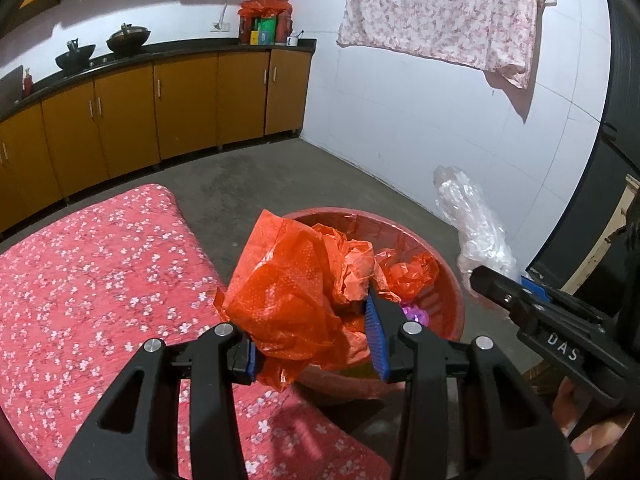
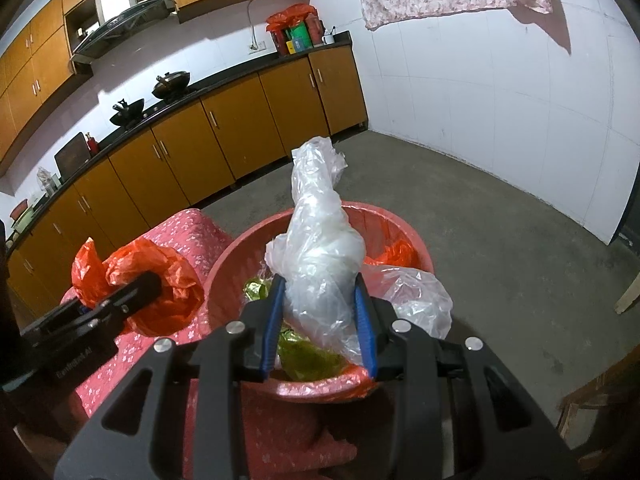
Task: Collect trash
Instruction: 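Carry the red bag in the left gripper while the right gripper carries the white bag over the basket, then open both grippers over the orange basket to drop the bags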
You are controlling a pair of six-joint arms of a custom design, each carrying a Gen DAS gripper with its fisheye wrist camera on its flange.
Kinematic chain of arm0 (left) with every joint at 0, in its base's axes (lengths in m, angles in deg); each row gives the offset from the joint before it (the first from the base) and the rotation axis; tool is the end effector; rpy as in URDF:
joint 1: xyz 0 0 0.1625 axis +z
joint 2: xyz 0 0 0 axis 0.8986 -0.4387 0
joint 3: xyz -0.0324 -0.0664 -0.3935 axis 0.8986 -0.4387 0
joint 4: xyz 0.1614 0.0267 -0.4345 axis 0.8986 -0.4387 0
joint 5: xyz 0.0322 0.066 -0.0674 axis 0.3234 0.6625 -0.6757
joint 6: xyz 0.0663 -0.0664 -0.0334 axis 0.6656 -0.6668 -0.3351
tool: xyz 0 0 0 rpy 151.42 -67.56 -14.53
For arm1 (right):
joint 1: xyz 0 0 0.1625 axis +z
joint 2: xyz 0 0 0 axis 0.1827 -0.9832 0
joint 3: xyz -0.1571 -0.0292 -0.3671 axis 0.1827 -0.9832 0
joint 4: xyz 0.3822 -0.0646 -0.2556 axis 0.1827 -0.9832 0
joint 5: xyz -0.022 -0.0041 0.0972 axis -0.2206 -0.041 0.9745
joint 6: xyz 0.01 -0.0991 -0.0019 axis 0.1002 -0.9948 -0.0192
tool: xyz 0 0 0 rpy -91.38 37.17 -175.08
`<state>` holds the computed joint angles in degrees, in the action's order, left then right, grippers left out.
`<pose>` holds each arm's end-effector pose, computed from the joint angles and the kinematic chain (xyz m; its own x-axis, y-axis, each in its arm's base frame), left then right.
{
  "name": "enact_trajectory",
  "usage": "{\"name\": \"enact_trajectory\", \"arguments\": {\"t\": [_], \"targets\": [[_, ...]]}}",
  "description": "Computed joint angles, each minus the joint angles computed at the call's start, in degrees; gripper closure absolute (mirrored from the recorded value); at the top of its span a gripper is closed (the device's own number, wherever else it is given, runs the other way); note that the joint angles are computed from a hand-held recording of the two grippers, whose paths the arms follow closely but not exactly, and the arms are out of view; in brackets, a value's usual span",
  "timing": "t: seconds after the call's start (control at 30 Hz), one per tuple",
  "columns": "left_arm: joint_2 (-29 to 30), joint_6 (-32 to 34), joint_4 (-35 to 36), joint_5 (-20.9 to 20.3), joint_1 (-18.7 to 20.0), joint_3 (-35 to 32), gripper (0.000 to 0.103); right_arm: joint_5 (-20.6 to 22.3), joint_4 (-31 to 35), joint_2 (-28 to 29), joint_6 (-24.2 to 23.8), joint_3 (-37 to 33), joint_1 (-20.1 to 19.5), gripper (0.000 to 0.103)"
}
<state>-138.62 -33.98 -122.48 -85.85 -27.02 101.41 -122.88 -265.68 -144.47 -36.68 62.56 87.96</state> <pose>-0.3015 -0.4582 0.0621 -0.6620 0.5723 -0.4839 0.7476 0.5500 -0.3723 0.1304 -0.3840 0.2142 -0.8296 0.3295 0.4508 -0.2475 0.5067 -0.8259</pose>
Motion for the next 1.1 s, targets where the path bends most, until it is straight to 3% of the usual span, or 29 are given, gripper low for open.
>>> {"name": "enact_trajectory", "arguments": {"t": [0.53, 0.7, 0.77, 0.97, 1.07, 1.1], "targets": [[8.3, 0.4, 1.5, -2.9, 3.1, -7.3, 0.060, 6.0, 2.6, -0.2, -0.5, -2.2, -5.1, 0.070], [8.9, -0.3, 2.5, -4.1, 4.0, -7.9, 0.049, 9.2, 2.7, -0.3, -0.3, -2.1, -6.7, 0.066], [8.9, -0.7, 2.5, -3.9, 4.2, -7.9, 0.041, 10.3, 3.1, -0.7, -0.1, -2.1, -7.1, 0.063], [7.4, -2.9, 3.0, -2.3, 5.0, -7.0, 0.031, 10.8, 2.4, -1.9, 0.7, -1.6, -7.2, 0.045], [5.5, -4.6, 2.9, -1.1, 4.9, -5.7, 0.024, 10.1, 1.0, -2.6, 1.1, -0.9, -6.5, 0.031], [4.9, -4.6, 2.6, -0.9, 4.9, -5.2, 0.021, 8.7, -1.2, -2.1, 0.5, -0.6, -5.7, 0.021]]}}
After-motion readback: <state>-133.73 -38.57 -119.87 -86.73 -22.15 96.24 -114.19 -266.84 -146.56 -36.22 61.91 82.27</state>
